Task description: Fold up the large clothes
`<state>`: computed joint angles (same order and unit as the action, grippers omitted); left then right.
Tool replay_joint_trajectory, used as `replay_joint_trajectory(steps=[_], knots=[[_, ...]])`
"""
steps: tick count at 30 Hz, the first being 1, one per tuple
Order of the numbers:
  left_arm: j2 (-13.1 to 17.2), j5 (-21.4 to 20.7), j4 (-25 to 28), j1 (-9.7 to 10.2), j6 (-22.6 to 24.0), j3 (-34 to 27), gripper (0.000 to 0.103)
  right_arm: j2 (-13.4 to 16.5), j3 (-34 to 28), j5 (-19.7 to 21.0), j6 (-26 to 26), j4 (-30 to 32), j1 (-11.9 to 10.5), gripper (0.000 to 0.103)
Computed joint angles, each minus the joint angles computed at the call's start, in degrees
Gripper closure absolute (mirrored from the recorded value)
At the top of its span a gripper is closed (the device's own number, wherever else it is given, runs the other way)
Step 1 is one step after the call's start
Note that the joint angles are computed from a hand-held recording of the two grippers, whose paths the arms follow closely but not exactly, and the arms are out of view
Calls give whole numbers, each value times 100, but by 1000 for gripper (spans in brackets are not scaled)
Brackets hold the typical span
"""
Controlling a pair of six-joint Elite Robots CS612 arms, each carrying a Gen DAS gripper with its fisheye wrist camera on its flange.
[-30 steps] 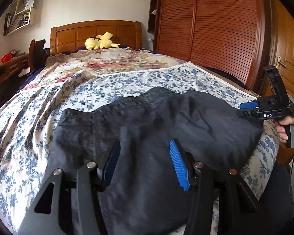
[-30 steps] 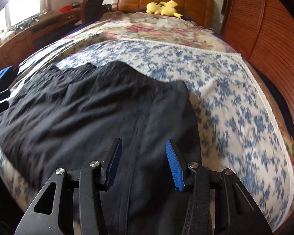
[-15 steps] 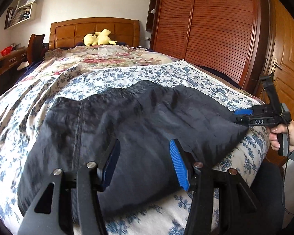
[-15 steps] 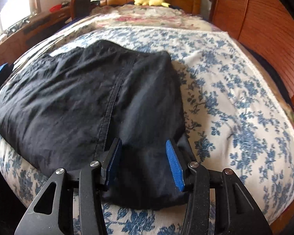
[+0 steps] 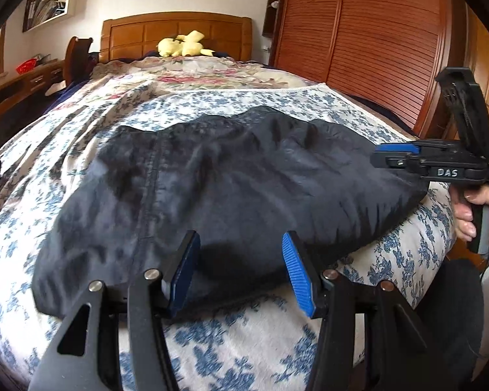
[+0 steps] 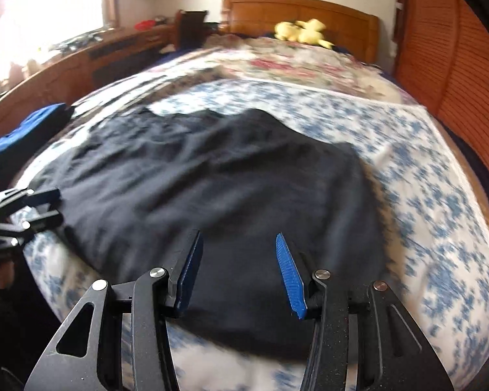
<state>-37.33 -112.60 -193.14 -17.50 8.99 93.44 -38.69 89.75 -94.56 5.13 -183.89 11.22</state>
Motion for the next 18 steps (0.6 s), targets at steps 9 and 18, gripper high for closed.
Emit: replay_joint_trajectory(steps=[9,18], knots=[[-119,360,9,110,-98,138,51,459,-740,515,-420,470,183,56],[-160,731,-90,295,-423,205,51,558,-673,716,-502,322,135,56]])
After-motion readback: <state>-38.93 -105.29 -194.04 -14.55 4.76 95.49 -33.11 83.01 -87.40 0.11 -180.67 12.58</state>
